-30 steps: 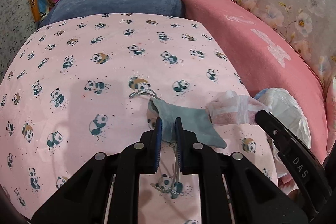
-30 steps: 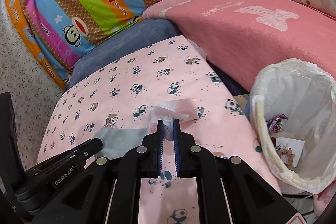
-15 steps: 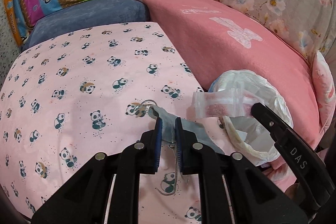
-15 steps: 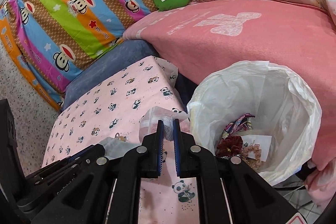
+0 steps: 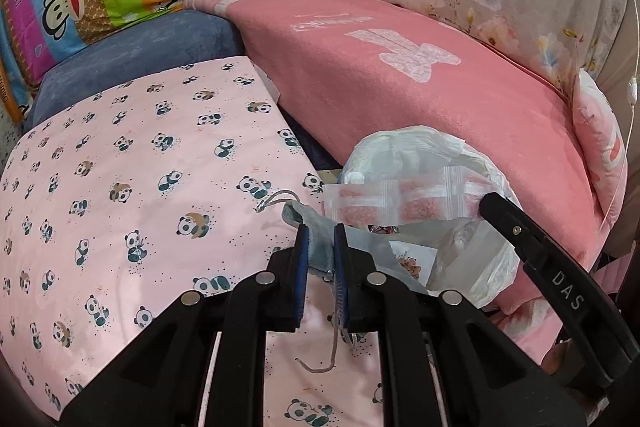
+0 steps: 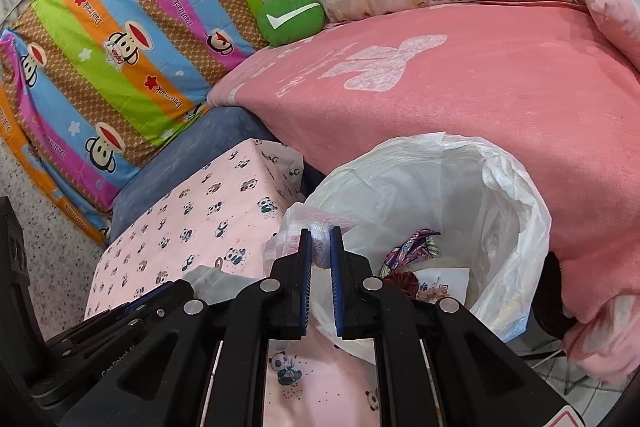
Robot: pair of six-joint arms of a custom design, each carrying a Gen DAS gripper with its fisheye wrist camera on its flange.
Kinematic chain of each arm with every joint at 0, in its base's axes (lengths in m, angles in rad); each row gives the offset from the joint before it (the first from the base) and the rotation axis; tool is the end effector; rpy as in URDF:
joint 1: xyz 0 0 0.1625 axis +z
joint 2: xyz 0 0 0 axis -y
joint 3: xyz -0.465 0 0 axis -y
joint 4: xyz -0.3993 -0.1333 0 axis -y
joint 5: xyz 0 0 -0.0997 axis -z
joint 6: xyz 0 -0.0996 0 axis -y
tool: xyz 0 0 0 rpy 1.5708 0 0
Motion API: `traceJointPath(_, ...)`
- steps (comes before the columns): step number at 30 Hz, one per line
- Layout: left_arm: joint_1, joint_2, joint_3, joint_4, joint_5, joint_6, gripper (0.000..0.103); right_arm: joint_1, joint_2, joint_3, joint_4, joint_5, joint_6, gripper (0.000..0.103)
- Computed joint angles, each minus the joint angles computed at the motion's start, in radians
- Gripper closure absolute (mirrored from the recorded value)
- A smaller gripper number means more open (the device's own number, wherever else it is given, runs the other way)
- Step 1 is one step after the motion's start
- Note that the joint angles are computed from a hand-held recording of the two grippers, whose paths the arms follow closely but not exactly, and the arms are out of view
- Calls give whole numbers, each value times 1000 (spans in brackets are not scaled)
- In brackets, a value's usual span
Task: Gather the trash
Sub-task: 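Carry the pink tissue and grey pouch over the white bin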
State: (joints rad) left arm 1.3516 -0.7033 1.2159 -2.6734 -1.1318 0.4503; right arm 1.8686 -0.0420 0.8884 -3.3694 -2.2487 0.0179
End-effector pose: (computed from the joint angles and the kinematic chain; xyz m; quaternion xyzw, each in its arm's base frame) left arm -0.0103 -0.8538 0.2480 0.2470 0.9028 -0.2579 0.2397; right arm 0.3172 -0.7920 -0.0808 -0.0340 -0.8513 0.4733 0.2239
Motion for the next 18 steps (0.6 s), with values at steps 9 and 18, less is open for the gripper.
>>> traceJointPath(9, -28, 14, 15, -11, -12, 25, 91, -14, -46, 88, -76, -13, 6, 94)
traceJointPath(18, -45, 29, 15, -2, -33, 44, 91, -29, -81, 152, -132, -24, 12, 95)
